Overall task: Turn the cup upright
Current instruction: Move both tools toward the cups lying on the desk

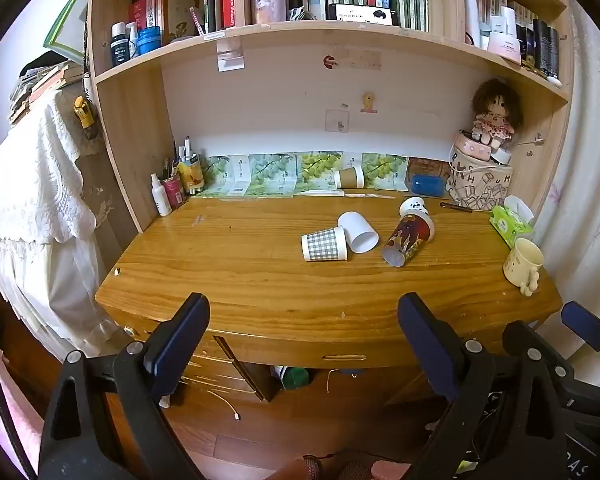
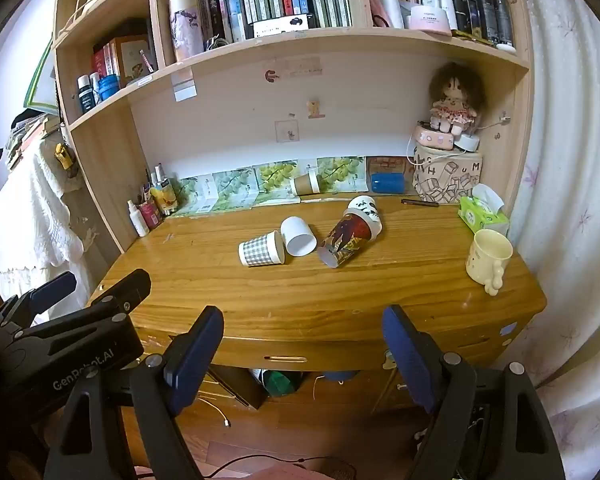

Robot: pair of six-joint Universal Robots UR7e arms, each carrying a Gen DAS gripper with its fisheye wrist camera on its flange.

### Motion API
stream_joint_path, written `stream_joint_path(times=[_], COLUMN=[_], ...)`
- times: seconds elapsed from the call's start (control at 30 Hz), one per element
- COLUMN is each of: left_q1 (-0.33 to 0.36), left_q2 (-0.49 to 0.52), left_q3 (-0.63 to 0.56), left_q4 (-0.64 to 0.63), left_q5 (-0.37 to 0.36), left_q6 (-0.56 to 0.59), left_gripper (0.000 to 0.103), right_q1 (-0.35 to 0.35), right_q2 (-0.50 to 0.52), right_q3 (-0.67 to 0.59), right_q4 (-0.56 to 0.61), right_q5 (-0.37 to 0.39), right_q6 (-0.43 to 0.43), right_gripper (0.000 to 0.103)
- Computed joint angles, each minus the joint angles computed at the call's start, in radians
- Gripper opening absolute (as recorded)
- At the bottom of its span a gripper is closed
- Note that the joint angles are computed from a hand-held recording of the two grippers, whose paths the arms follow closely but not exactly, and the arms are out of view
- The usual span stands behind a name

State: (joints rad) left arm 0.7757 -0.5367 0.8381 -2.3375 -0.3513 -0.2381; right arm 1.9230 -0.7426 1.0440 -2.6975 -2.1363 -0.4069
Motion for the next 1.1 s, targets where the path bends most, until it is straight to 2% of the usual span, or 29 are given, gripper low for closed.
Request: stream_joint_path(times=[0.43, 0.5, 0.7, 0.87, 1.1], left_q1=[-0.002, 0.005, 0.012, 0.023, 0.048], left_q2=[-0.010, -0.032, -0.065, -0.080, -0.104], left_q3=[0.010, 0.060, 0.070, 0.073, 0.073], left_q4=[0.038, 0.022, 0.126, 0.155, 0.183], left_q5=[0.005, -0.003, -0.023, -0.046, -0.118], left_q6=[-0.039, -0.050, -0.141, -0.155, -0.140], left_gripper=[0.097, 0.096, 0.096, 0.096, 0.096], right_q1=[0.005, 0.007, 0.016, 0.026, 0.048], right_q2=[-0.002, -0.001, 0.015, 0.029, 0.063], right_q3=[0.003, 0.000, -0.005, -0.017, -0.044], right_q4=[0.006, 0.015, 0.037, 0.059, 0.077], right_q5=[-0.003, -0.008, -0.025, -0.055, -0.123], right_q6=[0.004, 0.008, 0.022, 0.042, 0.070], right_gripper=[0.082, 0.082, 0.082, 0.082, 0.082])
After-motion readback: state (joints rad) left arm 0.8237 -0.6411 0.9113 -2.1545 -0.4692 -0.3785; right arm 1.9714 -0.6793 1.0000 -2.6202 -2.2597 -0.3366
